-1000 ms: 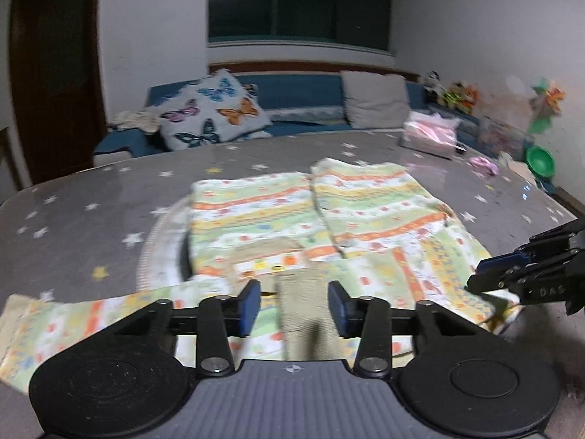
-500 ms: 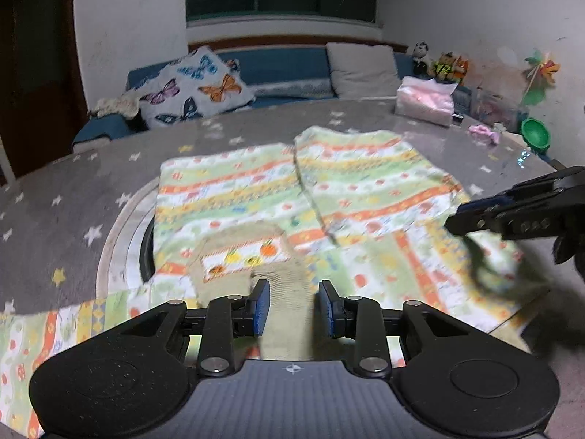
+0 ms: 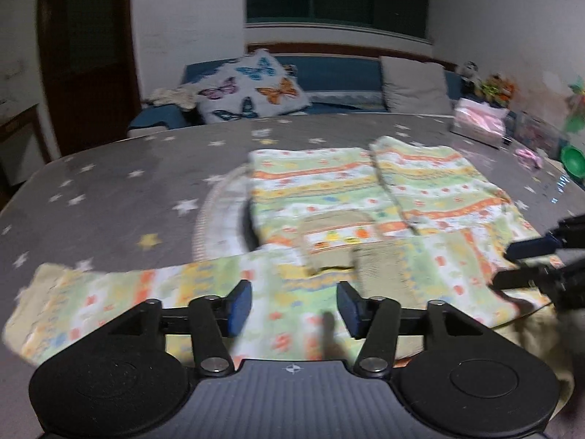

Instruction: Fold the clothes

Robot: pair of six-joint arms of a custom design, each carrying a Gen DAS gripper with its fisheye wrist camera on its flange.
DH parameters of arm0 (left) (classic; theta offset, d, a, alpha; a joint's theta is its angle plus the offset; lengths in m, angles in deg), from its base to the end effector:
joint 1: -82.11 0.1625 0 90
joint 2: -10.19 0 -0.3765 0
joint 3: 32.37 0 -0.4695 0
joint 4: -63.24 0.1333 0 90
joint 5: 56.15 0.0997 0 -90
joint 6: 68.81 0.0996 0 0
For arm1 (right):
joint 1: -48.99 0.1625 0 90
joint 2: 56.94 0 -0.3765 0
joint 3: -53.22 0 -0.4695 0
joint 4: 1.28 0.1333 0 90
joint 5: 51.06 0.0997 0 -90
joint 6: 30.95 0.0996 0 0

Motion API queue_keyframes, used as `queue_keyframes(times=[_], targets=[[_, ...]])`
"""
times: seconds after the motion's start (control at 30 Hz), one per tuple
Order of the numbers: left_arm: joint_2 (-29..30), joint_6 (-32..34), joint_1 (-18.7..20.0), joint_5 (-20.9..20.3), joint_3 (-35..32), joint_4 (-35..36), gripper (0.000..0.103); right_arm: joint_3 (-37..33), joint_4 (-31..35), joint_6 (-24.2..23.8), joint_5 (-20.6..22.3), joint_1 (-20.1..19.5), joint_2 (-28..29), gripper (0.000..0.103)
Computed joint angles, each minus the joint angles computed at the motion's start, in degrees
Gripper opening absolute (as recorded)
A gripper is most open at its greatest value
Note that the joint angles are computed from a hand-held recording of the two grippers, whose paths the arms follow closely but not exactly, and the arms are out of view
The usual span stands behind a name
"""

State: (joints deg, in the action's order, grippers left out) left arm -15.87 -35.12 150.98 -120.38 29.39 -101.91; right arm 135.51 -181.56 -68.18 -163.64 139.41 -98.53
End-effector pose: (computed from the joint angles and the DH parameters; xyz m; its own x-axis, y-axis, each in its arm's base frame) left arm -0.1429 -0.8598 0.0480 -0.6274 0.4552 -0.6318 0.7528 0.5622 -0.3425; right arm 0.1007 -0.7715 0.1225 -0.7340 -0.1649 0.6588 -0.5637 0.6890 -0.4555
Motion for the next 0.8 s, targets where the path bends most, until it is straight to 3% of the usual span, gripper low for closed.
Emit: queue_keyframes(times=[0.1,0.3,0.53,0.7,0.8], targets=[[-1.17,-1.39,0.65,2.12,1.04,-2.25,0.065,0.26,0.25,-0.86,1.42,0.63,0.64,0.049],[-2.77,-4.09,1.98,8.02,2.22,-8.59,0.065,-1.73,-0.08,-3.69,2.35,1.77,3.19,0.049],[-1.84,-9.11,3.84,16.22,-1.2,-12.45,0.065,-2.63,1.19,-3.99,1.98,1.94,4.05,0.05],[-0.11,-11.3,4.83,18.89,-5.36,-11.86,0.063,-2.32,0.93,-3.44,2.19,1.98,3.48,0.05],[0.59,-12.84,5.32,19.07,-7.41,-10.03,0.053,-2.07,0.57,-3.45,2.36,2.05,3.16,0.05]])
